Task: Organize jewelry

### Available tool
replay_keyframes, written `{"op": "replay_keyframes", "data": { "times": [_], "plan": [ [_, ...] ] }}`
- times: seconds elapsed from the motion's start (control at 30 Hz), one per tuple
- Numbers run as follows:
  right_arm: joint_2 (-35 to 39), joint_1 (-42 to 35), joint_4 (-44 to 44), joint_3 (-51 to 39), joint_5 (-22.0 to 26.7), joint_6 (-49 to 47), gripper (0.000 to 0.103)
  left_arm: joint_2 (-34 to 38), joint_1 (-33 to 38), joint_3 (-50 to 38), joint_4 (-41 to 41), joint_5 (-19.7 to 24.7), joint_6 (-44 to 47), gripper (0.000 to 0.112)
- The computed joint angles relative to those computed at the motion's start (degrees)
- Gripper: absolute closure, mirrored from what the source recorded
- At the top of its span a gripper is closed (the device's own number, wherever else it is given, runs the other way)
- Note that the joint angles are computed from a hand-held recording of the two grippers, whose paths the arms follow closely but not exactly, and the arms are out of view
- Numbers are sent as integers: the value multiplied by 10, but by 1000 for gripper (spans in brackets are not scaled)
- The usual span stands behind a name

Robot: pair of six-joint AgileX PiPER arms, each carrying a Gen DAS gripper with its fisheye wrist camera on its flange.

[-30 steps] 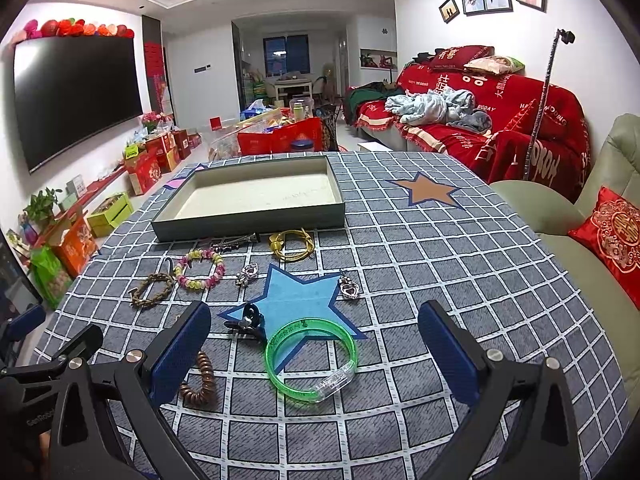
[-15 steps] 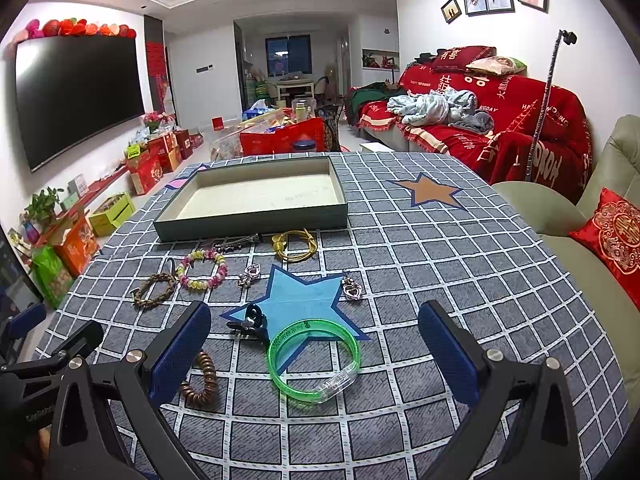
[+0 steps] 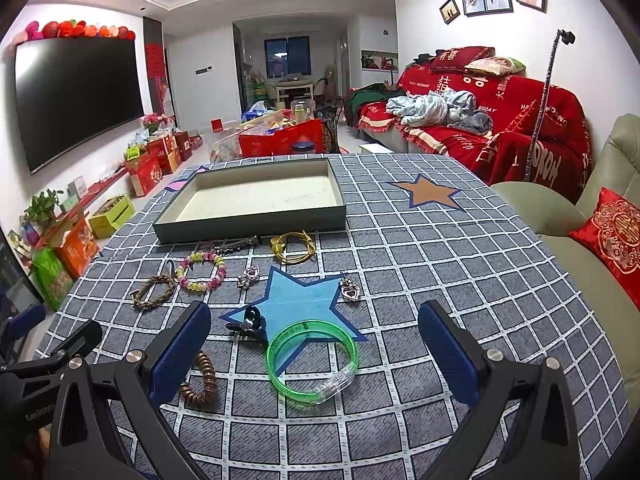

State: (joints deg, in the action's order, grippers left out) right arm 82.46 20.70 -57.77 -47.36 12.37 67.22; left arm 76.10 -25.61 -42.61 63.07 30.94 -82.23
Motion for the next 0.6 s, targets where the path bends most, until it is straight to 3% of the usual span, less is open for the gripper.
{"op": "replay_keyframes", "data": {
  "times": [0.6],
  "plan": [
    [0,4,13,-3,4,-9,0,-2,-2,3,2,2,-5,9]
  ]
}}
